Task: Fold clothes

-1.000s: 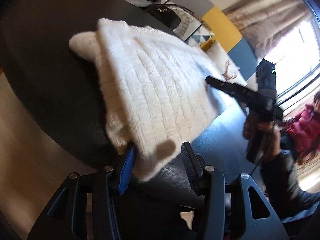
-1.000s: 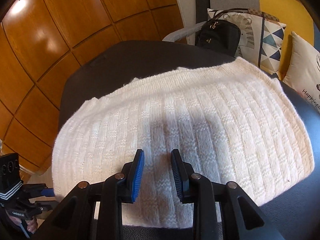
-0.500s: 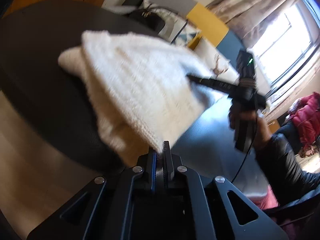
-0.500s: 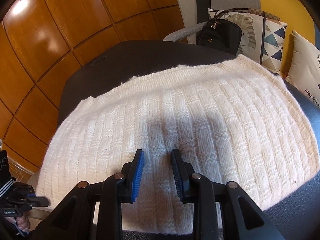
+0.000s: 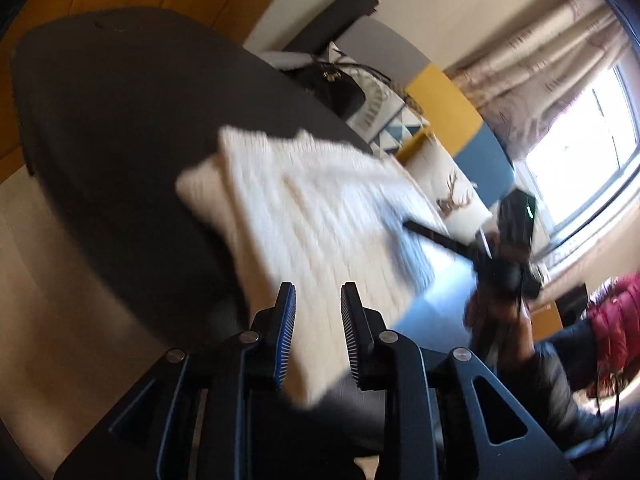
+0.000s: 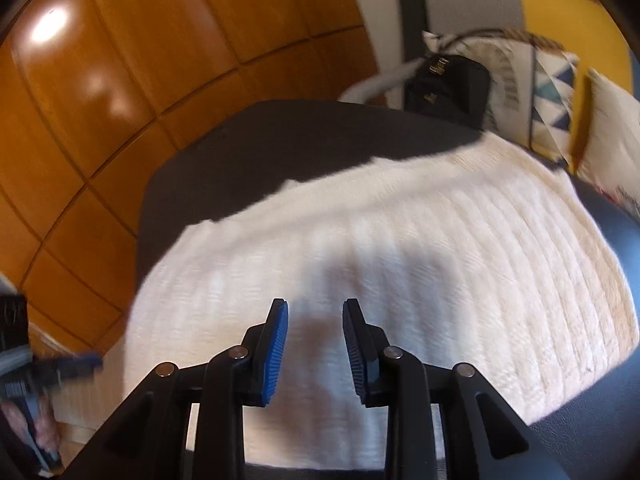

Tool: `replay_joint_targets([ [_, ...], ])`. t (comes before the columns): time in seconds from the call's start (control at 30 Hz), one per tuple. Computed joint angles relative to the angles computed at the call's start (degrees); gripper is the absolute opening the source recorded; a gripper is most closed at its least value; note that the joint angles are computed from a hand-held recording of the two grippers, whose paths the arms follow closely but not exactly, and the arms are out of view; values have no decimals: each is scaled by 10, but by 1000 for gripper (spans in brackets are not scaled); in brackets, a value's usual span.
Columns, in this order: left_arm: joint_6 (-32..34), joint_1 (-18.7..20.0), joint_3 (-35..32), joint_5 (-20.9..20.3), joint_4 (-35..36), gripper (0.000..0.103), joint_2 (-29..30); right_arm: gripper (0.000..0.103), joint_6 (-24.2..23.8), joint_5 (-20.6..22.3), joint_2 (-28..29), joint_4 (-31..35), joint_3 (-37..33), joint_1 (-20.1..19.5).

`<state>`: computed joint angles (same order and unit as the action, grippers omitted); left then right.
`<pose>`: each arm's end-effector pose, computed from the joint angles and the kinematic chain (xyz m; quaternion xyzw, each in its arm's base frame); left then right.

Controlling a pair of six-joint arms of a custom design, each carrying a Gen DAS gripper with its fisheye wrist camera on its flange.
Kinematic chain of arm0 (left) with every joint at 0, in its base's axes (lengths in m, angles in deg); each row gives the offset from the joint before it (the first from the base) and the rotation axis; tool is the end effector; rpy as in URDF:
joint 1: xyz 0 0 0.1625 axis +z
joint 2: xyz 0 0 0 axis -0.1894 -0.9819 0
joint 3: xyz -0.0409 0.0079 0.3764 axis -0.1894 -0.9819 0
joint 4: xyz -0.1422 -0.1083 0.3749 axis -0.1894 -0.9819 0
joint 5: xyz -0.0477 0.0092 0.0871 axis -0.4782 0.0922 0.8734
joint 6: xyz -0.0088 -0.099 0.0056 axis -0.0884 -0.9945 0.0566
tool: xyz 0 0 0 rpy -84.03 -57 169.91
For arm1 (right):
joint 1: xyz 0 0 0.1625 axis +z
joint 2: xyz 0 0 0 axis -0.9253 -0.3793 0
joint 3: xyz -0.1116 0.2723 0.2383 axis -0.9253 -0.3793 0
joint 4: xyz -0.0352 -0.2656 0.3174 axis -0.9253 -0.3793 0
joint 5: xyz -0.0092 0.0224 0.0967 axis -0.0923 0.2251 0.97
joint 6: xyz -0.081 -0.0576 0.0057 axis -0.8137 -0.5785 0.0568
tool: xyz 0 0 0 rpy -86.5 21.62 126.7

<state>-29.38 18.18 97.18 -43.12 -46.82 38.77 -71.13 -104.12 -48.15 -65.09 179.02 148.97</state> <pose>-0.4720 -0.2752 -0.0217 -0.1386 0.8616 -0.4660 0.1460 0.0507 -0.5406 0.4283 0.4552 -0.8860 0.0684 0.0562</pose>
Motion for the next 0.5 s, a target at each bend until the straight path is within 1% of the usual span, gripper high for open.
replay_joint_targets([
  [0.03,-3,9,-9,4,25,25,0,28,-13,-10,-6,-11,13,6],
  [0.07,11,21,-16,1,33,25,1,28,-30,-22,-14,-30,30,12],
  [0.1,19,35,-30,-11,57,25,5,28,-46,-33,-20,-47,47,16],
  [0.13,13,43,-36,-29,76,25,6,28,-56,-43,-23,-56,58,19],
  [0.23,-1,67,-57,-82,129,25,11,28,-76,-60,-30,-90,86,20],
  [0.27,-14,67,-49,-92,126,30,9,28,-81,-62,-33,-99,93,19],
  [0.33,-44,58,-32,-87,120,36,-2,28,-76,-60,-28,-91,86,19],
  [0.37,-60,53,-24,-84,117,36,-7,28,-71,-59,-25,-84,79,19],
  [0.4,-71,46,-18,-67,115,36,-13,28,-67,-57,-22,-76,72,20],
  [0.43,-79,42,-24,-54,131,36,-15,28,-64,-45,-23,-70,67,18],
  [0.5,-64,41,-31,-17,132,35,-15,28,-59,-25,-23,-65,56,15],
])
